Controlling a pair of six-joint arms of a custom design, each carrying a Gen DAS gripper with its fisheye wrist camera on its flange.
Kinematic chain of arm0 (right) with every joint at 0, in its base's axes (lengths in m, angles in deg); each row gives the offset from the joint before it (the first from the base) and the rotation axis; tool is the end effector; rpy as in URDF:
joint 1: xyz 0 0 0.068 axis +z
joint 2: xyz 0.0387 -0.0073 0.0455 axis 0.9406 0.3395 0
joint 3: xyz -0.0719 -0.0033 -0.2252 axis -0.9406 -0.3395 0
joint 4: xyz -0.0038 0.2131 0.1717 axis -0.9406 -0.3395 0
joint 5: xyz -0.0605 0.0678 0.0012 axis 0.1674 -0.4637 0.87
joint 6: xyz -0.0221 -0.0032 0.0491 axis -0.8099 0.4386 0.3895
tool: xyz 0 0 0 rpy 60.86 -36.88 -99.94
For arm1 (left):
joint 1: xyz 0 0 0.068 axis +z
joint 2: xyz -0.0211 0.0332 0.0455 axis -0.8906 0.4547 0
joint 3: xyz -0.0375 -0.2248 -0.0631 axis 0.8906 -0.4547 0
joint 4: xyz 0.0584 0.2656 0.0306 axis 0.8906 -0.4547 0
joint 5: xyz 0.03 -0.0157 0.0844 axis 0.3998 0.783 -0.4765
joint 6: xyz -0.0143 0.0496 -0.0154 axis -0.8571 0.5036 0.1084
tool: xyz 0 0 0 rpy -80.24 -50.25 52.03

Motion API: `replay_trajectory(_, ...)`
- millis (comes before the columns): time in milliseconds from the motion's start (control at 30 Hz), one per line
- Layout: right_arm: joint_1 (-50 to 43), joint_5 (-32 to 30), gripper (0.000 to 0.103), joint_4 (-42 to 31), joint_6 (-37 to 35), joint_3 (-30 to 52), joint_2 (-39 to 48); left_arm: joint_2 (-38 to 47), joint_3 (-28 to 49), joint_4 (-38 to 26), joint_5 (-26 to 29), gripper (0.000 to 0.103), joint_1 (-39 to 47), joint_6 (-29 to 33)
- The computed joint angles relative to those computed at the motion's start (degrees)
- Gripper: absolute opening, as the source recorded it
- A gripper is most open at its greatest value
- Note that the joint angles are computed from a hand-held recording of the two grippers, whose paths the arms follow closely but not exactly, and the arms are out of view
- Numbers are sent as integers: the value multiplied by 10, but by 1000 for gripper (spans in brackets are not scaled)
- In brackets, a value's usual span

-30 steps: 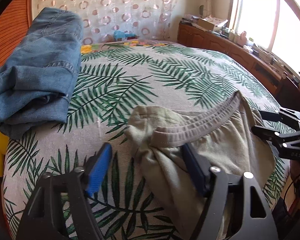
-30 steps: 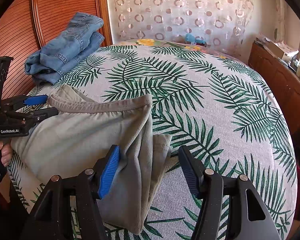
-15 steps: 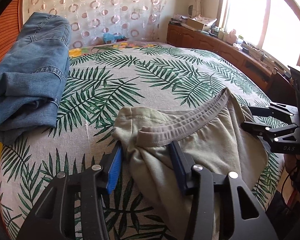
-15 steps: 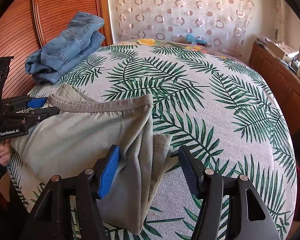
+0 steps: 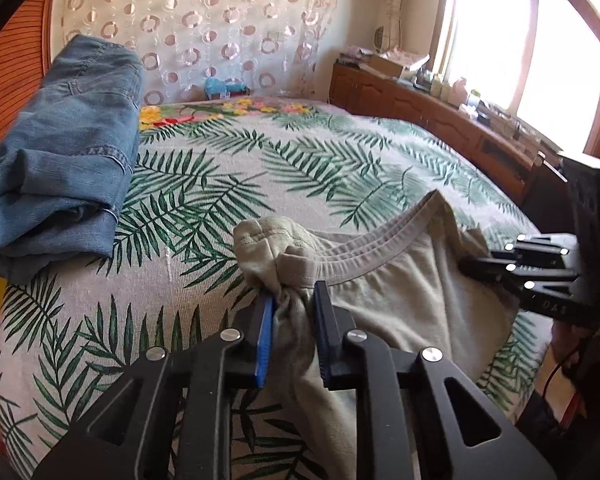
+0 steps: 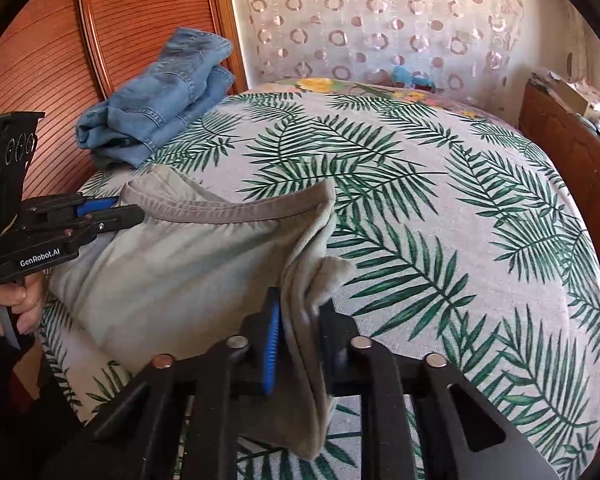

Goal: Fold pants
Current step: 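Close both grippers on the waistband of the pants, then lift the pants by the waistband with both grippers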

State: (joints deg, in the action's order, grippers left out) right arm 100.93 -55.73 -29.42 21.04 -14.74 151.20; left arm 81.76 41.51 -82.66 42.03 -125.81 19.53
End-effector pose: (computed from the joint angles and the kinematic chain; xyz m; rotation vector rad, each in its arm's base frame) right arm 0.2040 0.1343 0.1274 -0.9544 2.1732 0.5517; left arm 0.1098 -0.1633 0.0843 -0.1560 2.2932 -0.1029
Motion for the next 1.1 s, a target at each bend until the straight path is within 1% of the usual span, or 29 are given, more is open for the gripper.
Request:
replay_trajectory(167,-16,-24,11,7,1,-26,-34,-21,10,-34,-46,18,-44,-40)
replay_trajectory(300,-37,-49,11,-2,-1,-56,-97,-28,31,-75,-84,17,-80,-67)
replay_trajectory(533,-62,-72,11,-53,-16,-90,-211,-35,59,-116,-132,17,-116,-86)
replay_trajectory(767,-78,-85,11,-118,-23,-98,-320,-39,102,-189,-182,17,-151,-109)
replay_trajectory(1000,-105,-114,11,-189,-40,-87,-401,-35,145,-270,-222,17,-181,-141)
replay_trajectory(1100,-108,-121,11,-196,-44,-81,-410,-35,153,-295,-232,17,-189,-157)
